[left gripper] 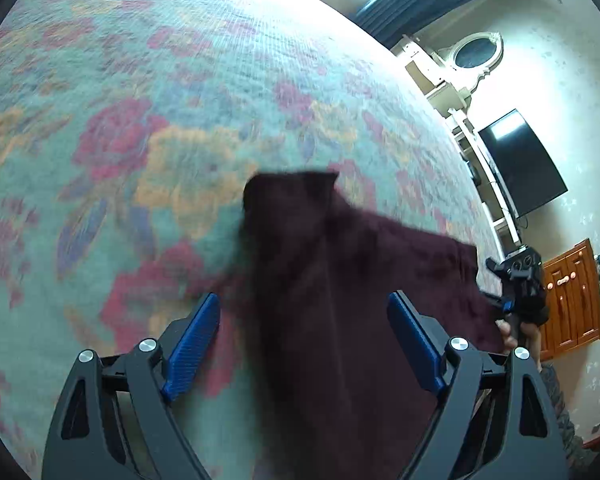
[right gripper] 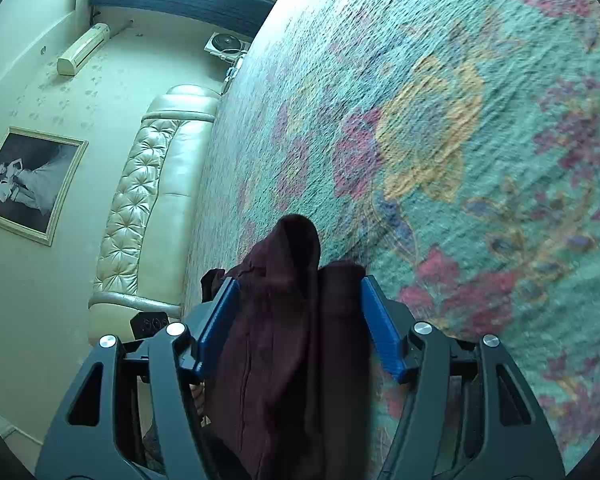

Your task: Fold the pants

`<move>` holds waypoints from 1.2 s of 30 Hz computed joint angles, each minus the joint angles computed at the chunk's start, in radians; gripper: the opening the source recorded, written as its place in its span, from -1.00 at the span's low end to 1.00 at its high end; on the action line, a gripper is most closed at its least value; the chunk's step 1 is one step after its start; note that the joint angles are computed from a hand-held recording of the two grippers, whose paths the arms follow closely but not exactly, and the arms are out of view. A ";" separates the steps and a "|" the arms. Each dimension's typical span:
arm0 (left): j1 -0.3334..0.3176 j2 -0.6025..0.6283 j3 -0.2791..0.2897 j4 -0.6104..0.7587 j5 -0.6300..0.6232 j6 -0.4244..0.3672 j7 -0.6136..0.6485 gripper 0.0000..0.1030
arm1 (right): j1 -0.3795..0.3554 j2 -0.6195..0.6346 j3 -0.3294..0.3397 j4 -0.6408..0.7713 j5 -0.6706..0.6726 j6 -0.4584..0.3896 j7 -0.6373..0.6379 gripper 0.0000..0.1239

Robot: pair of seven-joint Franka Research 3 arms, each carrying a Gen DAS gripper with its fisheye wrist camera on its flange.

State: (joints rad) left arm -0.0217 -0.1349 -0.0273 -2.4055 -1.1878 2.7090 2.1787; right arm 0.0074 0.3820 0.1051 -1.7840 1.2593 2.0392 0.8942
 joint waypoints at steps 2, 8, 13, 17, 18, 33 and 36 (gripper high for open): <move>0.003 0.042 0.000 0.041 -0.021 -0.007 0.002 0.64 | 0.010 0.011 0.001 0.021 -0.029 0.003 0.000 -0.11; 0.002 0.077 -0.046 0.056 0.149 0.096 -0.141 -0.34 | 0.002 0.011 0.008 0.007 -0.024 0.015 -0.033 -0.69; -0.009 0.064 -0.061 0.042 0.298 0.165 -0.250 -0.61 | 0.027 -0.027 0.010 -0.015 -0.010 0.087 -0.089 -0.74; -0.013 0.089 -0.041 0.084 0.323 0.150 -0.273 -0.63 | 0.034 -0.006 0.010 0.023 -0.002 0.105 -0.083 -0.78; -0.008 0.102 -0.038 0.101 0.316 0.145 -0.263 -0.63 | 0.034 0.002 0.011 0.035 0.003 0.113 -0.076 -0.79; -0.002 -0.036 -0.015 -0.044 0.170 0.054 -0.108 0.18 | -0.015 -0.115 -0.018 -0.131 0.013 0.016 -0.088 -0.13; -0.051 -0.111 0.010 -0.117 0.114 0.043 -0.076 0.49 | -0.013 -0.167 -0.042 -0.210 0.021 -0.044 -0.097 -0.04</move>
